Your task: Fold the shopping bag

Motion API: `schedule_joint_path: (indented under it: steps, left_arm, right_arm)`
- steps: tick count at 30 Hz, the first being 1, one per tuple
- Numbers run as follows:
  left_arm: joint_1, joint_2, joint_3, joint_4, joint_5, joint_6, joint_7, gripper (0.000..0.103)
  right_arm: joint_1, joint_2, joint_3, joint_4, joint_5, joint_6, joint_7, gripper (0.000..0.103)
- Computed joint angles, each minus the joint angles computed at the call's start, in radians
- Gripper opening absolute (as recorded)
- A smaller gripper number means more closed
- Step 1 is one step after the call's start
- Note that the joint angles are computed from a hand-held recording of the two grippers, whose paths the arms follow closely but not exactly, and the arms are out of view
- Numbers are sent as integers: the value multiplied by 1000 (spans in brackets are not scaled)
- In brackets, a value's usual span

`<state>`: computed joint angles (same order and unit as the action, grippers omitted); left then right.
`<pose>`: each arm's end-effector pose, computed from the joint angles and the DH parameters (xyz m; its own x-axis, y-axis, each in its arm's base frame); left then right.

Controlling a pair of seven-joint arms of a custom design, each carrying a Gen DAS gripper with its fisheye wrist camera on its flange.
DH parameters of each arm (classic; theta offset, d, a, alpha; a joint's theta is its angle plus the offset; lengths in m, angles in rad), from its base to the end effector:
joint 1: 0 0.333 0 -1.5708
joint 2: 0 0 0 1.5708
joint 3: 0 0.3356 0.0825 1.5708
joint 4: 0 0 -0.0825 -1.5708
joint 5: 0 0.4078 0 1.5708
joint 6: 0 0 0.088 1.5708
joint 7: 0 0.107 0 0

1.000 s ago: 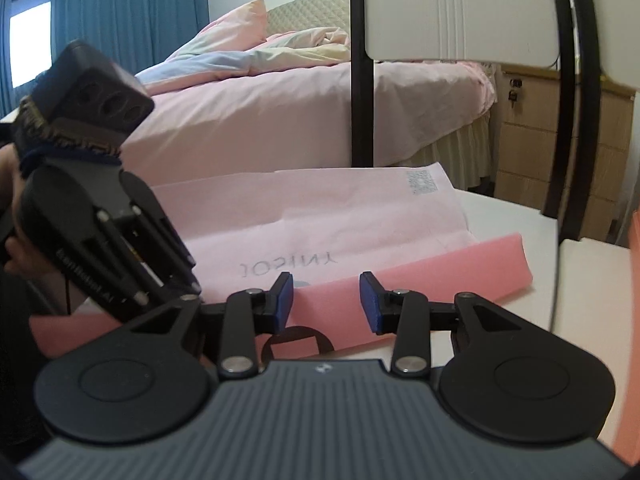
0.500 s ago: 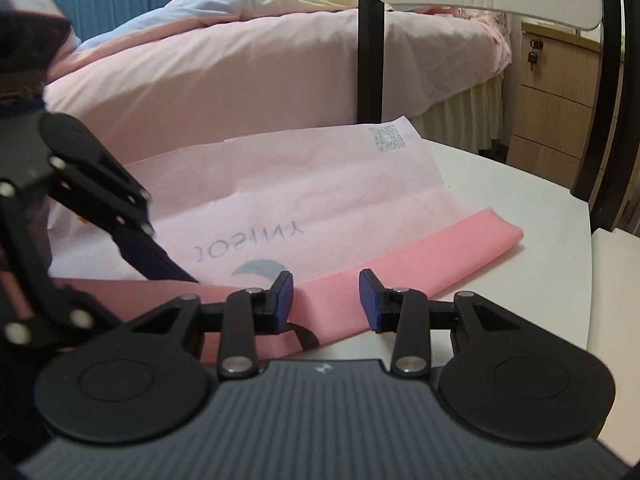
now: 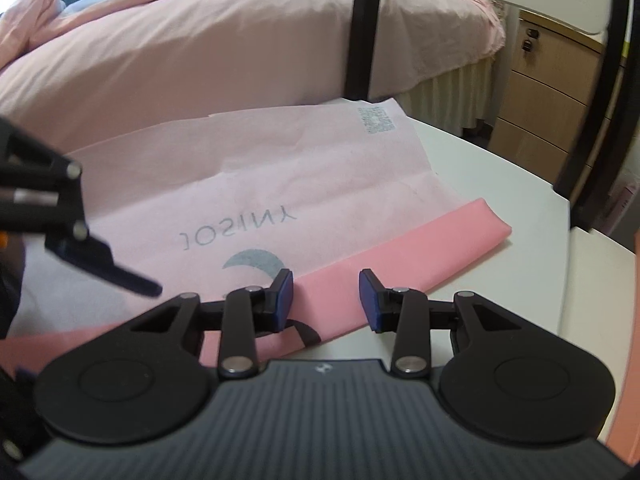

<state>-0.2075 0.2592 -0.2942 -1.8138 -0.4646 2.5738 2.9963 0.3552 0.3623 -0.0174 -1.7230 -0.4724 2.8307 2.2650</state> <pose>0.6156 -0.3105 0.4655 -0.9461 -0.0914 -0.3108 0.0852 0.8555 -0.5107 0.6769 0.2641 0.4648 0.0697 -0.9954 -0.0655 -0.7078 -0.0031 -0.7064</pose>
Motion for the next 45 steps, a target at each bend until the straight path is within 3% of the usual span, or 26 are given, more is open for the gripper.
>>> schedule_joint_path:
  steps: [12,15,19,22,25,28,31,33,35,38,41,45]
  left_arm:
    - [-31,-106,-46,-212,-154,183,261,55]
    - [-61,-111,-45,-258,-139,273,264,55]
    - [-74,-86,-67,-309,-111,448,300,55]
    - [-55,-75,-93,-318,-106,510,289,51]
    - [-23,-63,-118,-309,-93,520,278,39]
    - [-2,-64,-126,-283,-100,474,242,27]
    - [4,-68,-108,-237,-122,374,190,19]
    - [9,-65,-82,-178,-146,240,126,13]
    - [16,-49,-49,-97,-164,74,45,6]
    - [34,42,-1,105,-153,-257,-139,4]
    - [35,144,24,270,-112,-415,-298,4]
    - [43,265,29,467,-63,-575,-443,4]
  right_arm:
    - [24,-102,-5,-99,-77,-92,177,39]
    - [21,-113,1,-111,-99,-98,222,39]
    - [12,-117,9,-114,-111,-101,247,39]
    - [5,-124,15,-125,-110,-99,255,39]
    - [1,-134,16,-138,-115,-98,267,38]
    - [-5,-147,18,-156,-119,-90,277,38]
    - [-6,-160,12,-179,-139,-58,319,38]
    - [9,-179,-17,-203,-234,-4,423,39]
    - [36,-203,-62,-217,-433,38,617,39]
    - [49,-239,-92,-218,-752,51,915,40]
    - [19,-256,-78,-216,-910,87,1038,41]
    - [-42,-236,-43,-192,-964,153,1037,41]
